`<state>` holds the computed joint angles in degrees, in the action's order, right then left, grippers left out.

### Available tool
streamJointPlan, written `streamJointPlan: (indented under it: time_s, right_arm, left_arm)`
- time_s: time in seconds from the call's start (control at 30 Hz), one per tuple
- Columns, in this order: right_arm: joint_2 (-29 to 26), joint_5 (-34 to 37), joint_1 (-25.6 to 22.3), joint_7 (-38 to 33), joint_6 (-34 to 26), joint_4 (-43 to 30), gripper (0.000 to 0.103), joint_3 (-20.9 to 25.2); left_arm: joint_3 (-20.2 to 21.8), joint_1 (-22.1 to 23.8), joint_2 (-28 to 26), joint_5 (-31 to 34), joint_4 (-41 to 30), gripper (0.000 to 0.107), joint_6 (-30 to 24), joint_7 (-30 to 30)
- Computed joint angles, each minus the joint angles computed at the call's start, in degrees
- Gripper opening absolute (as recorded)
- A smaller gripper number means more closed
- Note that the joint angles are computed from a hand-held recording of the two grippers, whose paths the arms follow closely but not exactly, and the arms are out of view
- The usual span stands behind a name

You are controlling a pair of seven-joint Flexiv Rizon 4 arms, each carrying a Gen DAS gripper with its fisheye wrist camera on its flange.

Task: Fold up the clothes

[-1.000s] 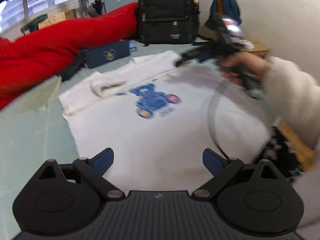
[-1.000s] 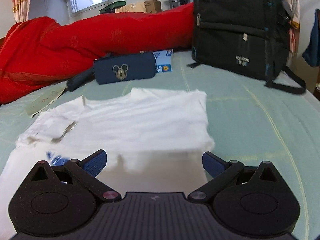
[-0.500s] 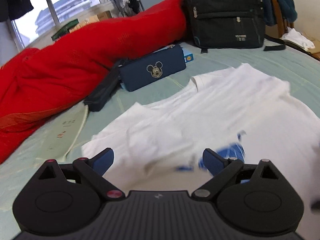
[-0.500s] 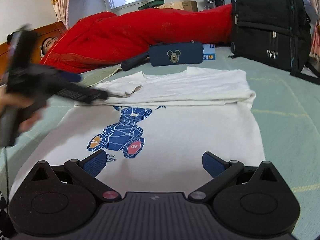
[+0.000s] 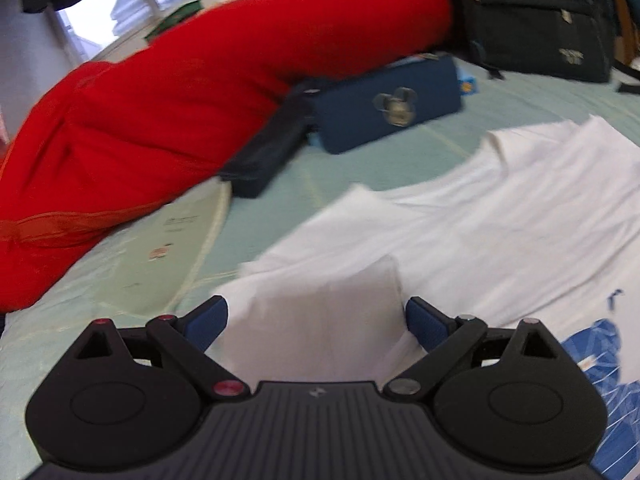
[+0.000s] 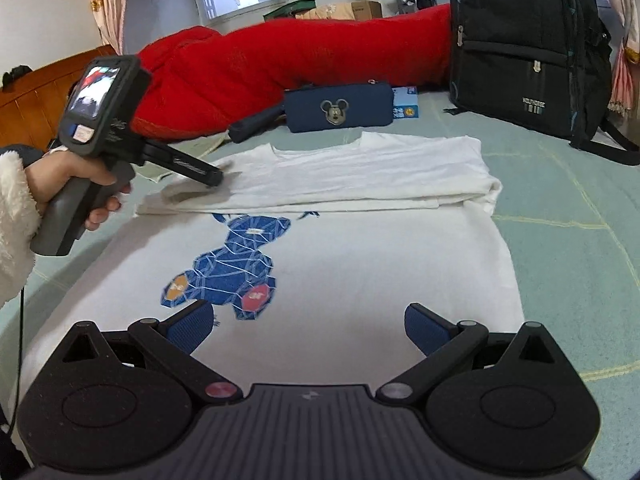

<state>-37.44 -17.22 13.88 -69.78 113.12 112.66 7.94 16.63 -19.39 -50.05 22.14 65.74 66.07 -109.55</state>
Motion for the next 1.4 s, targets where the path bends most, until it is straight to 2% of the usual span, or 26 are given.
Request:
streamJointPlan:
  time_s: [0.2, 0.33, 0.4, 0.47, 0.5, 0.53, 0.57, 0.6, 0.63, 0.7, 0.8, 0.83, 0.9, 1.0, 1.17, 1.4]
  right_arm:
    - [1.0, 1.1, 1.6, -0.7, -0.3, 0.6, 0.103, -1.2]
    - [1.5, 2.0, 2.7, -1.5, -0.5, 0.8, 0.103, -1.9]
    - [1.5, 1.9, 2.6, -1.8, -0.4, 0.8, 0.103, -1.5]
    - [1.5, 1.8, 2.6, -2.0, -0.3, 0.9, 0.103, -1.4]
    - [1.5, 1.8, 2.6, -2.1, -0.3, 0.9, 0.103, -1.3]
    - [1.5, 1.8, 2.6, -2.2, -0.4, 1.0, 0.103, -1.3]
    - [1.5, 1.8, 2.6, -2.2, -0.5, 1.0, 0.103, -1.2]
    - [1.5, 1.8, 2.5, -2.1, -0.5, 0.9, 0.103, -1.0]
    - [1.4, 1.8, 2.4, -2.1, -0.4, 1.0, 0.103, -0.8]
    - [1.3, 1.7, 2.0, -1.9, -0.1, 1.0, 0.103, -0.4]
    - [1.3, 1.8, 2.2, -1.9, 0.1, 1.0, 0.103, -0.7]
    - [1.3, 1.9, 2.4, -1.9, 0.1, 1.0, 0.103, -0.8]
    - [1.3, 2.3, 2.9, -2.0, 0.2, 1.0, 0.103, -1.3]
    - [1.3, 2.6, 3.2, -2.2, 0.2, 0.9, 0.103, -1.6]
    - [0.8, 2.6, 3.0, -2.3, 0.4, 0.6, 0.103, -1.5]
    - [0.4, 2.0, 3.4, -2.4, -0.8, 0.0, 0.103, -1.4]
  left_arm:
    - [4.1, -0.1, 3.3, 2.9, 3.9, 0.095, -0.6, -5.1]
    - [3.5, 1.1, 5.5, 4.3, 7.1, 0.095, 1.6, -7.1]
    - [1.4, 3.0, 6.7, 3.6, 9.9, 0.095, 5.5, -6.5]
    - [-2.7, 6.2, 8.0, 0.5, 13.9, 0.091, 10.8, -3.9]
    - [-5.3, 8.2, 8.7, -1.3, 16.1, 0.082, 13.5, -2.1]
    - [-8.1, 10.3, 9.1, -3.2, 18.1, 0.068, 15.8, -0.1]
    - [-10.1, 11.8, 9.1, -4.7, 19.3, 0.06, 17.2, 1.4]
    - [-11.1, 12.4, 8.9, -6.0, 19.9, 0.047, 17.7, 2.2]
    - [-11.0, 12.4, 8.4, -7.0, 20.1, 0.043, 18.1, 2.6]
    - [-9.7, 11.5, 7.0, -8.0, 19.4, 0.043, 19.3, 3.2]
    - [-12.2, 13.2, 4.9, -9.7, 17.8, 0.043, 22.1, 7.8]
    - [-11.4, 12.7, 3.9, -10.1, 16.6, 0.043, 22.2, 8.5]
    - [-9.3, 11.2, 1.6, -11.4, 13.4, 0.043, 21.1, 9.7]
    - [-9.6, 11.5, -0.9, -14.5, 10.9, 0.042, 18.7, 12.3]
    - [-9.3, 11.4, -1.3, -15.4, 14.2, 0.041, 25.5, 16.7]
    - [-11.1, 11.9, 0.0, -17.7, 17.2, 0.019, 27.6, 23.9]
